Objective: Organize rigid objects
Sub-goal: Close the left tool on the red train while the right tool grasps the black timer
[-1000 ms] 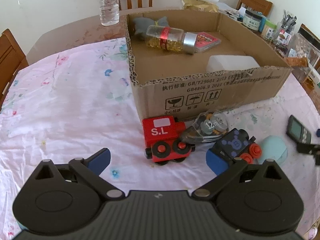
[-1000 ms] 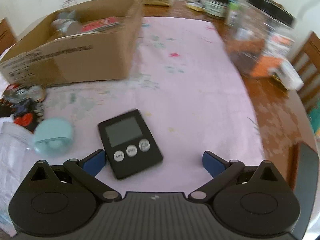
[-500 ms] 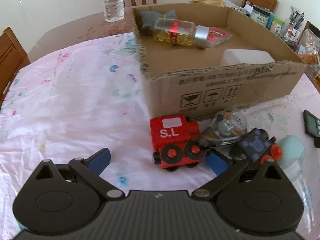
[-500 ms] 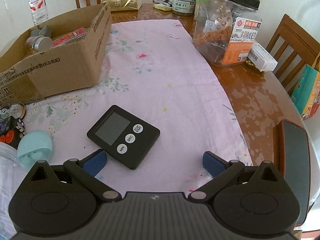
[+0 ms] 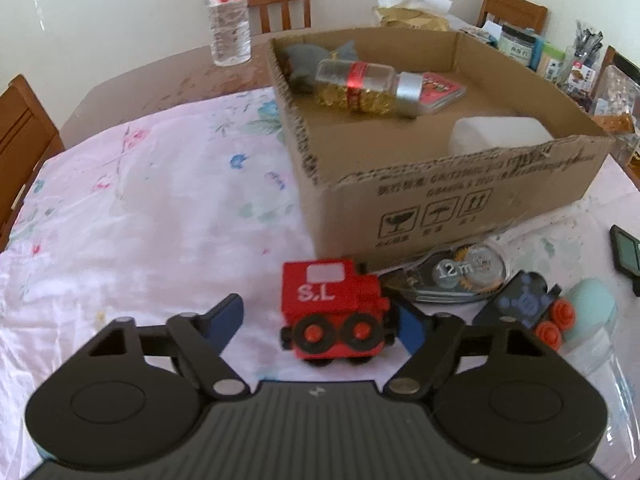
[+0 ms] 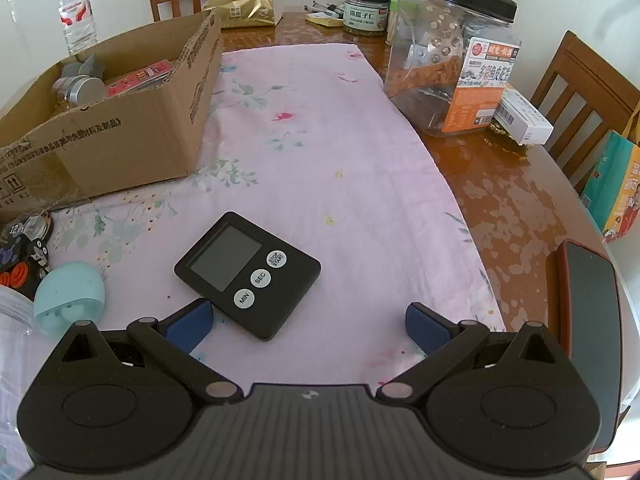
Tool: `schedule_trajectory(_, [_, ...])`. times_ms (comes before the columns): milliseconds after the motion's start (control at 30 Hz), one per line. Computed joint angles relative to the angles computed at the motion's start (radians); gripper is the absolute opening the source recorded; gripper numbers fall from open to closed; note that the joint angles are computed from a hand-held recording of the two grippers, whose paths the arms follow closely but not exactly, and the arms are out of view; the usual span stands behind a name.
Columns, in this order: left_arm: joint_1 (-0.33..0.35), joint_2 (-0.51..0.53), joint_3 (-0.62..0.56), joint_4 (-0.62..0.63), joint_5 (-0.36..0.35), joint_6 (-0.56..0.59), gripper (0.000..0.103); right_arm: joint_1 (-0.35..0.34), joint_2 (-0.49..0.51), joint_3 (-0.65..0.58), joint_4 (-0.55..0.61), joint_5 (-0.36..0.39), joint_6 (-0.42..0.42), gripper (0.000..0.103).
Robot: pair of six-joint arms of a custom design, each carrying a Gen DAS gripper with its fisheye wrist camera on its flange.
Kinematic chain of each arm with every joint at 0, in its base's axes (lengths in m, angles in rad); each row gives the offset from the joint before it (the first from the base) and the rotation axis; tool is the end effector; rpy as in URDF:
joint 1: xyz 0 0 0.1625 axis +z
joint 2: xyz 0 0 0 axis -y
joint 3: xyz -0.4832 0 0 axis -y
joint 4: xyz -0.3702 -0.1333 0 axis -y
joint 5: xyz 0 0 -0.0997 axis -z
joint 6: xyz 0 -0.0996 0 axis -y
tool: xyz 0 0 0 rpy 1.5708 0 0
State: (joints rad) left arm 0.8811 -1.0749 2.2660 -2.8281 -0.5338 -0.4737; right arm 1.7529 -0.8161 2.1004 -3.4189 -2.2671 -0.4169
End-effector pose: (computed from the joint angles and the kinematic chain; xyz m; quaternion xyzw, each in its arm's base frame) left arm -0.1301 -0.5019 0.1997 0.0773 0.8648 -0.2962 0.3980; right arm 0.1698 -0.5389 0.1481 0.1757 -0.8907 0.2213 0.3561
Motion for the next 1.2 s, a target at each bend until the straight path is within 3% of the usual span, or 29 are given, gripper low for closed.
schedule_trajectory(100, [0.005, 0.001, 0.003, -0.057, -0.037, 0.044, 0.055, 0.008, 0.007, -0.007, 0.009, -0.019, 0.027, 0.103])
schedule_trajectory(400, [-0.012, -0.045, 0.025, 0.036, -0.037, -0.027, 0.055, -0.012, -0.005, -0.017, -0.002, -0.055, 0.058, 0.103])
schedule_trajectory(500, [-0.016, -0.058, 0.031, 0.059, -0.042, -0.045, 0.055, -0.002, -0.008, -0.038, 0.052, -0.073, 0.102, 0.103])
schedule_trajectory(567, [-0.017, -0.06, 0.033, 0.06, -0.043, -0.053, 0.055, -0.001, -0.014, -0.024, 0.046, -0.001, 0.077, 0.103])
schedule_trajectory(667, [-0.016, -0.057, 0.027, 0.065, -0.043, -0.052, 0.055, 0.009, 0.009, -0.036, 0.056, 0.046, 0.043, 0.102])
schedule_trajectory(933, [-0.016, -0.047, 0.027, 0.043, -0.039, -0.038, 0.055, 0.013, 0.091, -0.102, -0.009, 0.067, -0.059, 0.099])
schedule_trajectory(1200, [-0.014, -0.047, 0.032, 0.024, -0.04, -0.025, 0.058, 0.015, 0.087, -0.12, 0.0, 0.058, -0.074, 0.081])
